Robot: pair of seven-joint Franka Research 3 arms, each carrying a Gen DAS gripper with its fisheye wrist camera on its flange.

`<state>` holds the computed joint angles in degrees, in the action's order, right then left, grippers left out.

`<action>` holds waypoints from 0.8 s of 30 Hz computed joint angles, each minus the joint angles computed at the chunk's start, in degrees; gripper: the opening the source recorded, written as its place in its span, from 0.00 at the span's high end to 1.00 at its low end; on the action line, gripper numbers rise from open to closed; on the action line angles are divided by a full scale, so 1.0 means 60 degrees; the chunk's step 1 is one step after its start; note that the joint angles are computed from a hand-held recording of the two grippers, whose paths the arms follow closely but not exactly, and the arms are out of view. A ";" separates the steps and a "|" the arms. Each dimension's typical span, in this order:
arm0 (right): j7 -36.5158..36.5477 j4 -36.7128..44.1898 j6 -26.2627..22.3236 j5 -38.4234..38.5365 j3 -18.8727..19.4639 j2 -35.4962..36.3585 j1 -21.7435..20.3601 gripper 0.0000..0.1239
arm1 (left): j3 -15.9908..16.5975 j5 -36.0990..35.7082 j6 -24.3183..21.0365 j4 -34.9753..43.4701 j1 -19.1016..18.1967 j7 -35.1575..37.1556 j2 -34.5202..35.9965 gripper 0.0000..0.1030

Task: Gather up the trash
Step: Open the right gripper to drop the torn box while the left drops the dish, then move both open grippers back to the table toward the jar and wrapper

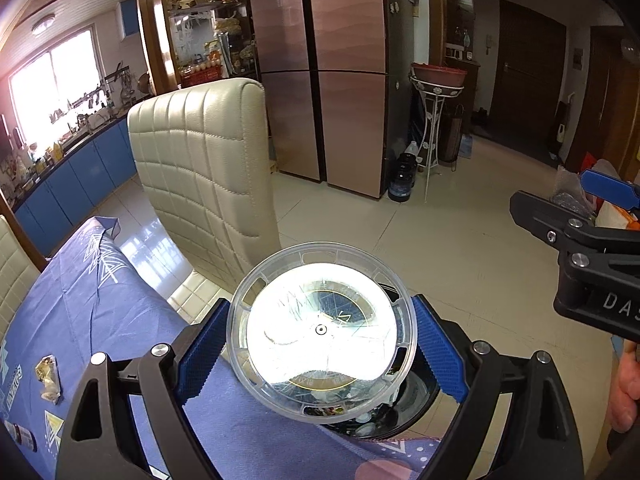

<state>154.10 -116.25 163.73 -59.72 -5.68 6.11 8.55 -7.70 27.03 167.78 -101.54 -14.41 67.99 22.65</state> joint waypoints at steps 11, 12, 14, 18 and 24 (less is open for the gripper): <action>0.0684 -0.0207 -0.0217 -0.0397 0.0086 -0.0300 -0.0258 0.20 | -0.0868 -0.1520 -0.0424 0.0458 0.0561 0.1503 0.0388 0.15; 0.0706 -0.0211 -0.0219 -0.0438 0.0097 -0.0306 -0.0274 0.20 | -0.0931 -0.1643 -0.0410 0.0461 0.0618 0.1632 0.0406 0.15; 0.0756 -0.0217 -0.0251 -0.0533 0.0133 -0.0338 -0.0284 0.20 | -0.0899 -0.1733 -0.0436 0.0516 0.0577 0.1707 0.0434 0.14; 0.0924 -0.0240 -0.0294 -0.0736 0.0208 -0.0405 -0.0292 0.20 | -0.0886 -0.1946 -0.0512 0.0640 0.0569 0.1827 0.0492 0.13; 0.0883 -0.0319 -0.0290 -0.0725 0.0298 -0.0485 -0.0352 0.20 | -0.0625 -0.1815 -0.0590 0.0660 0.0359 0.1568 0.0484 0.12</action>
<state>159.40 -118.16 161.99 -64.07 -3.90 3.20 6.44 -11.45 16.14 164.24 -97.58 -12.26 77.40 25.55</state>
